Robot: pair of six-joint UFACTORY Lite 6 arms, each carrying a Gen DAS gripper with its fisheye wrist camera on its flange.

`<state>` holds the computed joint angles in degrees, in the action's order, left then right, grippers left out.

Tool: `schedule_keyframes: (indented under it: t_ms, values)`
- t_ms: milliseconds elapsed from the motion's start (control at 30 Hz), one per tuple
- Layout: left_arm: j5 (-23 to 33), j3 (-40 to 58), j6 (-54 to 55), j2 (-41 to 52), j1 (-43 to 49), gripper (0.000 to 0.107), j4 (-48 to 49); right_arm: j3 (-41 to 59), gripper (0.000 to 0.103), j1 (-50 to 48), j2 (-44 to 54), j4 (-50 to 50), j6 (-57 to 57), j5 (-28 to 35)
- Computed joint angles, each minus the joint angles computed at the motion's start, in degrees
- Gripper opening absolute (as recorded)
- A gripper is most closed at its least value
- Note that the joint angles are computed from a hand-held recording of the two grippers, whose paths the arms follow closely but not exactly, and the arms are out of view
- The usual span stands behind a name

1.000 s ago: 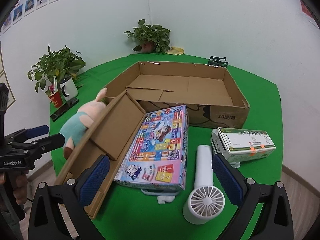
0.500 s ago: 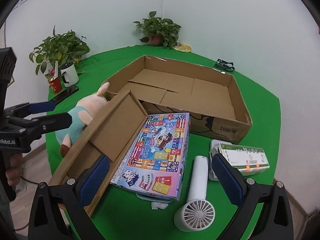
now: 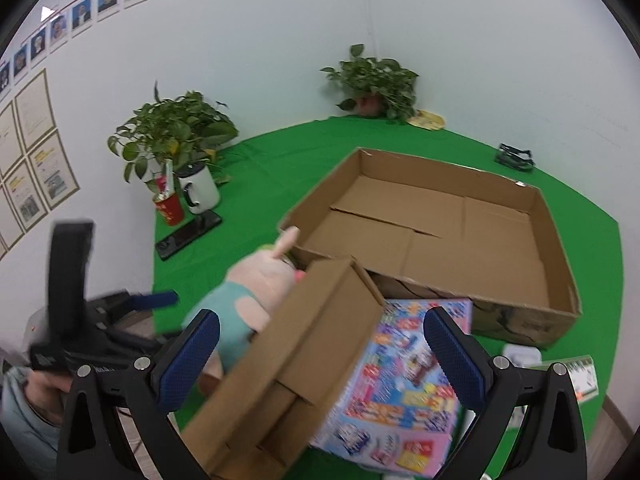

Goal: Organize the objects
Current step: 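Reach the left gripper toward the plush pig beside the cardboard insert, then grasp the plush pig with the left gripper and lift it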

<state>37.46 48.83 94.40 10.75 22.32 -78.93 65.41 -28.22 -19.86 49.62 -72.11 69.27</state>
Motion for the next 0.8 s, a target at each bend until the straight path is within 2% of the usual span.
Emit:
schedule_keyframes:
  t_ms: [200, 333, 400, 567, 800]
  values:
    - [-0.39, 2.95, 2.32, 7.78, -0.2, 0.088, -0.74, 5.62, 0.103, 18.94, 6.22, -5.71, 12.3, -8.17]
    - [2.31, 3.78, 3.51, 9.49, 1.88, 0.082, -0.54, 7.47, 0.103, 30.03, 12.16, -11.22, 20.74, -13.18]
    - [4.07, 4.55, 3.64, 10.21, 3.59, 0.076, 0.93, 7.89, 0.103, 33.93, 14.72, -13.61, 24.23, -15.03]
    - [10.33, 7.63, 1.46, 13.35, 10.13, 0.068, 4.99, 8.13, 0.103, 41.03, 20.04, -18.85, 29.88, -19.09]
    - [12.7, 4.52, 5.54, 13.04, 13.78, 0.066, 4.41, 9.66, 0.102, 51.49, 26.5, -25.83, 39.41, -21.67]
